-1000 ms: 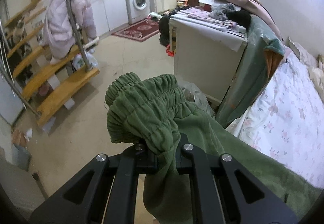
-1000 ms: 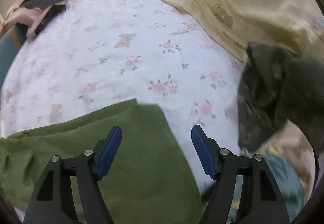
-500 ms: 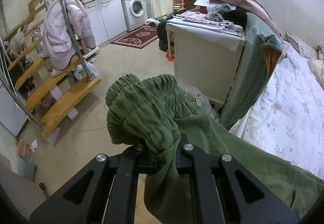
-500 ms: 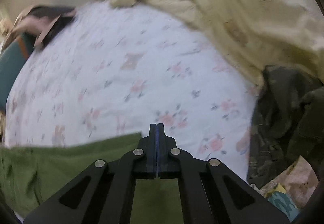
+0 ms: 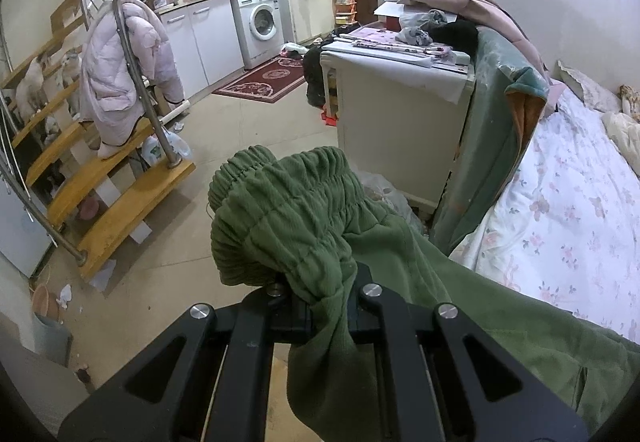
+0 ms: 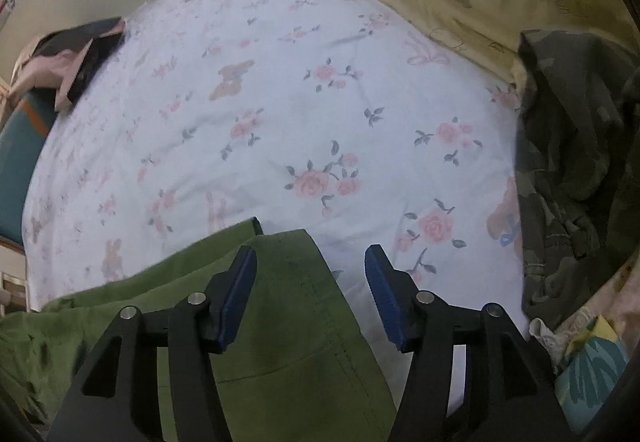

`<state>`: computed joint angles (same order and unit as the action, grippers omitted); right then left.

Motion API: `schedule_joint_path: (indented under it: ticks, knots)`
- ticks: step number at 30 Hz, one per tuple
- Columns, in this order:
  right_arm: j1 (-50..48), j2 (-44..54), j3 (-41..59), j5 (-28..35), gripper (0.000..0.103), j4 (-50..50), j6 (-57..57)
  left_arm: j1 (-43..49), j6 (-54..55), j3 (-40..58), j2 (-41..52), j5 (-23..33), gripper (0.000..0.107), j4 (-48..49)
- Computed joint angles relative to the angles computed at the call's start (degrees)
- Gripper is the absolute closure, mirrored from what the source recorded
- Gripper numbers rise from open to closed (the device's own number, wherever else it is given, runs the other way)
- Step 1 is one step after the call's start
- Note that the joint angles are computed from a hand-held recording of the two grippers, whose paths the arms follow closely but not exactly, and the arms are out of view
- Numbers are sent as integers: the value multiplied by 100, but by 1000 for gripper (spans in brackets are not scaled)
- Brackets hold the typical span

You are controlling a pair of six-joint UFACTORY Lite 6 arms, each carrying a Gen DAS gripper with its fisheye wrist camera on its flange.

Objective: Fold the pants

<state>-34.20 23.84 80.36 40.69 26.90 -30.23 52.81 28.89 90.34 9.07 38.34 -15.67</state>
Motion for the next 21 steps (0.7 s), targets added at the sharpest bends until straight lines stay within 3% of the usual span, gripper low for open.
schedule_joint_path:
  ticks: [2, 3, 4, 7, 11, 15, 21]
  knots:
    - [121, 182, 70, -14, 49, -179, 31, -5, -77, 37, 37, 13, 101, 50]
    - [192, 213, 44, -58, 63, -231, 5, -8, -104, 56, 51, 24, 101, 57]
    - [241, 230, 38, -33, 88, -184, -140, -21, -145, 77, 62, 42, 101, 70]
    - [448, -67, -148, -276, 96, -215, -350, -19, -111, 77, 62, 38, 101, 47]
    - [413, -319, -21, -383, 97, 309, -546, -135, -120, 13, 28, -47, 101, 98]
    - [556, -80, 102, -500, 96, -329, 148, -188, -167, 7, 28, -60, 101, 174]
    - [533, -55, 2, -620, 75, -1428, 1050, -144, -224, 22, 6, 13, 101, 95]
